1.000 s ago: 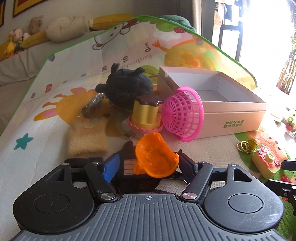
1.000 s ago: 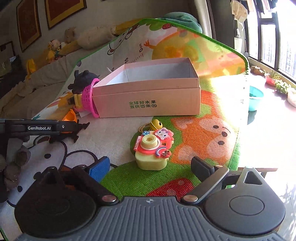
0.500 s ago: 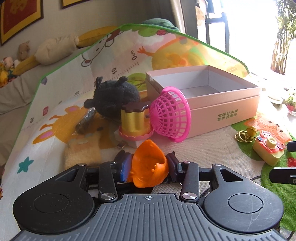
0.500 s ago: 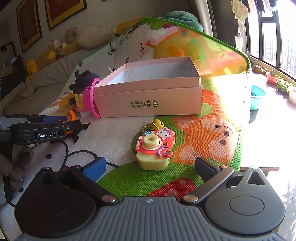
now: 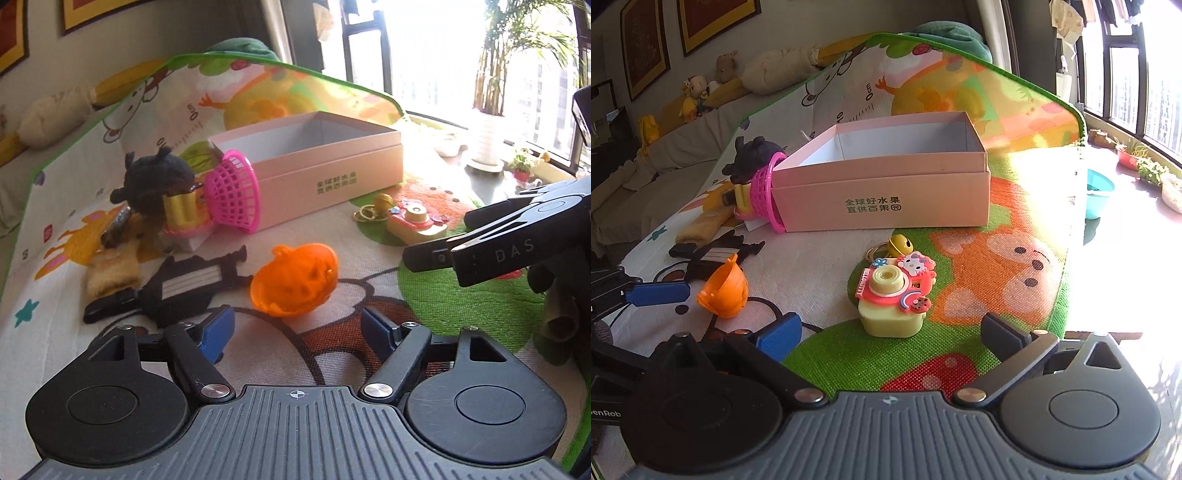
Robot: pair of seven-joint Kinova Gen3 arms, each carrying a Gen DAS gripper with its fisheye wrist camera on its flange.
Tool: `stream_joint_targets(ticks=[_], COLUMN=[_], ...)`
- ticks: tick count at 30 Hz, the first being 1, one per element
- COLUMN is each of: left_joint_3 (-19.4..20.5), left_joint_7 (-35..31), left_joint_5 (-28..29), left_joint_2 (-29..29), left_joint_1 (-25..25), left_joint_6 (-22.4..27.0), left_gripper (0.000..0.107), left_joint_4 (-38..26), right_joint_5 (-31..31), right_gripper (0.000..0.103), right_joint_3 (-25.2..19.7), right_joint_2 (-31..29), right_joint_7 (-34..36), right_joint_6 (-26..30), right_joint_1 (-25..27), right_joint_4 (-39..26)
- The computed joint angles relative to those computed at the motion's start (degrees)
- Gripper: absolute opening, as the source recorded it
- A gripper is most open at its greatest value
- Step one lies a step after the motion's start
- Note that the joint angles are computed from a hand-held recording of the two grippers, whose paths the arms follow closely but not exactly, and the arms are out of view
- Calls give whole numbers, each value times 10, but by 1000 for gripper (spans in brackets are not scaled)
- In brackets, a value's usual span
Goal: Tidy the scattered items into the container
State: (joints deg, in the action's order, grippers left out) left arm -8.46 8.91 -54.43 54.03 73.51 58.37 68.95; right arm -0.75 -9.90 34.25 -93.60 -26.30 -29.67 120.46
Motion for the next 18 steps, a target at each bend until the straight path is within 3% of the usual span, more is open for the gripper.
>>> stream_joint_targets(ticks=[1,4,9,12,15,18], left_joint_3=[-2,-1,6,13,13,14], left_joint_7=[9,38,117,88,84,74], left_joint_5=[7,23,21,28,32,39], left_joint_2=[0,-2,-26,-14,-14,-12], left_joint_1=[1,-2,-10,-12,-13,-15], left_joint_6=[12,32,-25,-5,-8,-4], left_gripper=[95,99,103,103,103,103], left_joint_4=[0,1,45,24,22,15], right_joint_5=[-3,-9,19,7,30,31], right_gripper=[103,103,103,103,103,101], right_joint_3=[5,13,-6,24,-13,-16], right_joint_2=[-1,-3,-6,-10,-6,-2], right_joint_7=[4,15,8,44,30,21], right_joint_6=[5,23,60,74,48,31], right_joint_1=[-5,-15,10,-24,15,19], right_joint_4=[-2,-9,-23,-26,-23,-33])
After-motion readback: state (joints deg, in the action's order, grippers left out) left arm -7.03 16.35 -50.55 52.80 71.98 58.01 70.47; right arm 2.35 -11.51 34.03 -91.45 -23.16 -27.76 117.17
